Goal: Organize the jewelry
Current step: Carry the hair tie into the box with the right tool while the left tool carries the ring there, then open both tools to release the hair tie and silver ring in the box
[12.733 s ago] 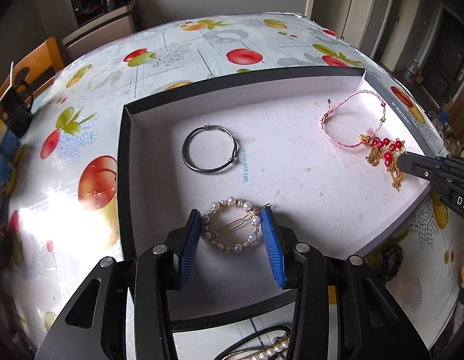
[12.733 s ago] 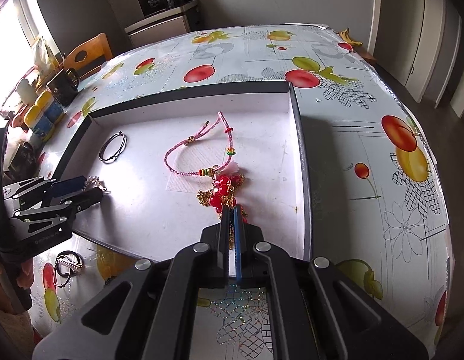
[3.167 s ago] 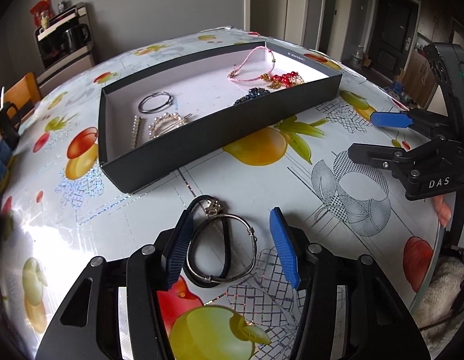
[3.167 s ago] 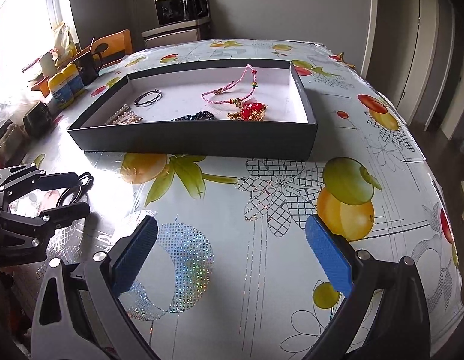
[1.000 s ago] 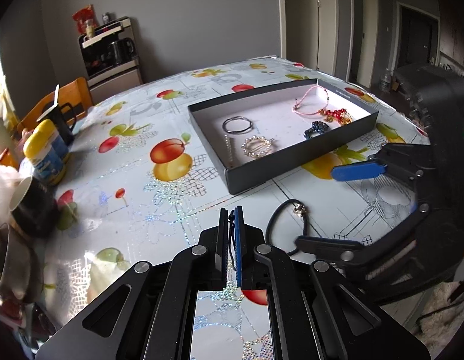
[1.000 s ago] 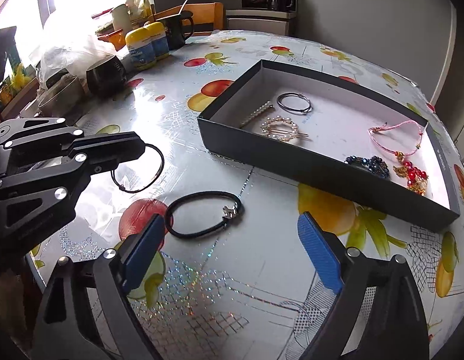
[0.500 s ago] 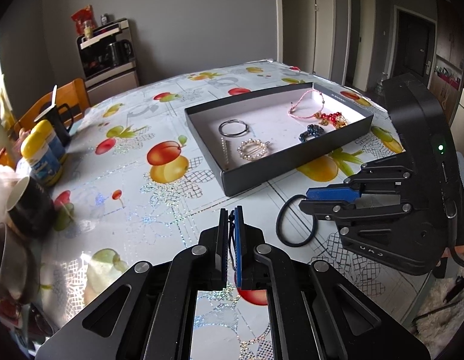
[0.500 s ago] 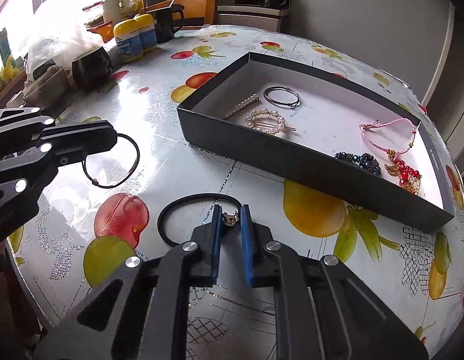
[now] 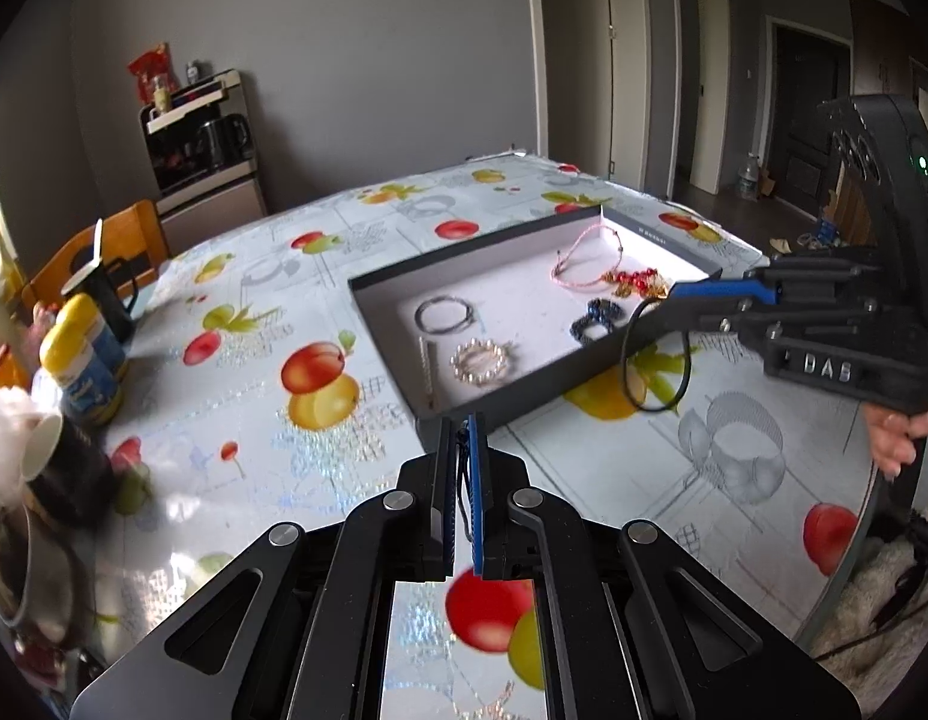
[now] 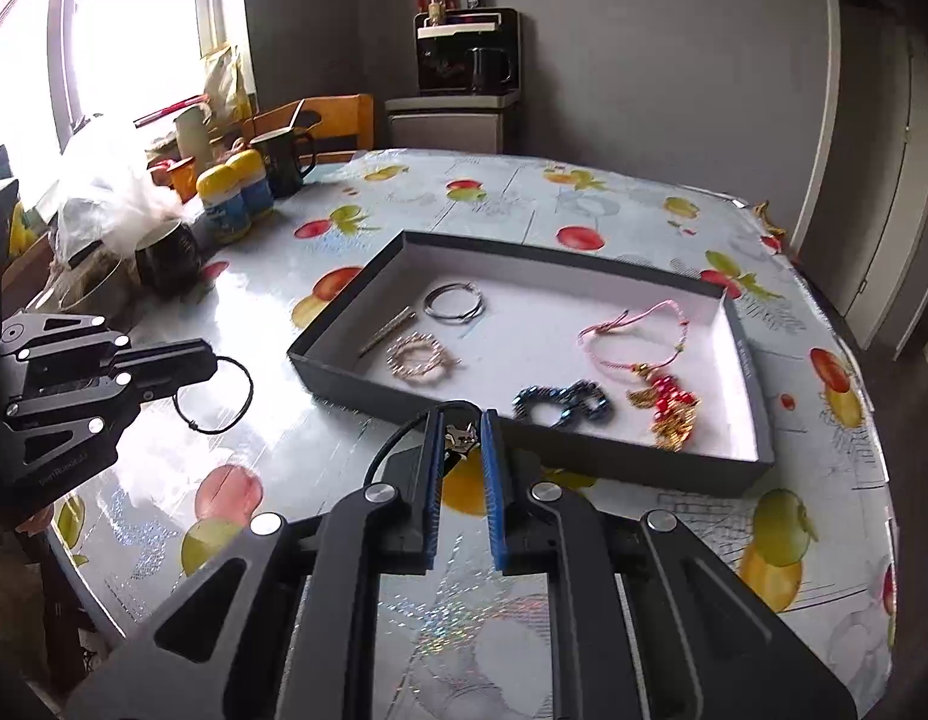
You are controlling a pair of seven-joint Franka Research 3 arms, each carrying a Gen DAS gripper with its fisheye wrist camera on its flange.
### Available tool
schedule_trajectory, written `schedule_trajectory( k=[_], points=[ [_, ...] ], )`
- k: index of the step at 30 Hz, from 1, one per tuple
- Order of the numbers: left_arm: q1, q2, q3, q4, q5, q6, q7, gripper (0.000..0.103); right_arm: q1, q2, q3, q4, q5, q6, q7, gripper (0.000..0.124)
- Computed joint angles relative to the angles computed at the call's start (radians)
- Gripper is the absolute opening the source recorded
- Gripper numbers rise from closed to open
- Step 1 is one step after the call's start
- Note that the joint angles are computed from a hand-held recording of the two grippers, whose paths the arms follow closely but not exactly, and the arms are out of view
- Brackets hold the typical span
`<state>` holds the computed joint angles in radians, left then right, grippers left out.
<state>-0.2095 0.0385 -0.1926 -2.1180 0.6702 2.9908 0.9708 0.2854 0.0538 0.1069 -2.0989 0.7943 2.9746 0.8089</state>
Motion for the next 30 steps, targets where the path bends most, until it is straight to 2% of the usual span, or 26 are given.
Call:
schedule_trajectory(
  k=[5, 7, 16, 19, 21, 23, 24, 27, 30],
  points=[
    [-0.017, 0.095, -0.003, 0.147, -0.03, -0.037, 0.059, 0.004, -0.034, 0.058, -0.023, 0.094, -0.03, 0.007, 0.065, 0.012],
    [-0.018, 0.153, -0.015, 0.224, -0.093, -0.057, 0.122, 0.004, -0.052, 0.096, -0.023, 0.146, -0.042, -0.006, 0.09, 0.012],
    [-0.086, 0.426, 0.011, 0.596, -0.211, -0.226, 0.229, 0.004, -0.082, 0.282, -0.006, 0.346, -0.193, -0.044, 0.206, 0.012],
    [-0.124, 0.479, 0.047, 0.653, -0.192, -0.257, 0.213, 0.004, -0.047, 0.355, -0.049, 0.426, -0.302, -0.069, 0.305, 0.012],
    [-0.142, 0.51, 0.059, 0.687, -0.184, -0.29, 0.207, 0.004, -0.061, 0.391, -0.036, 0.474, -0.324, -0.112, 0.336, 0.012],
    [-0.154, 0.533, 0.068, 0.712, -0.178, -0.314, 0.204, 0.004, -0.043, 0.422, -0.06, 0.51, -0.378, -0.135, 0.393, 0.012],
    [-0.153, 0.534, 0.067, 0.71, -0.178, -0.307, 0.204, 0.004, -0.034, 0.432, -0.071, 0.521, -0.406, -0.141, 0.418, 0.012],
    [-0.112, 0.539, 0.012, 0.711, -0.255, -0.311, 0.269, 0.004, -0.039, 0.447, -0.066, 0.538, -0.441, -0.169, 0.457, 0.012],
    [-0.118, 0.542, 0.015, 0.713, -0.273, -0.327, 0.283, 0.004, -0.05, 0.453, -0.054, 0.543, -0.451, -0.178, 0.47, 0.012]
  ],
)
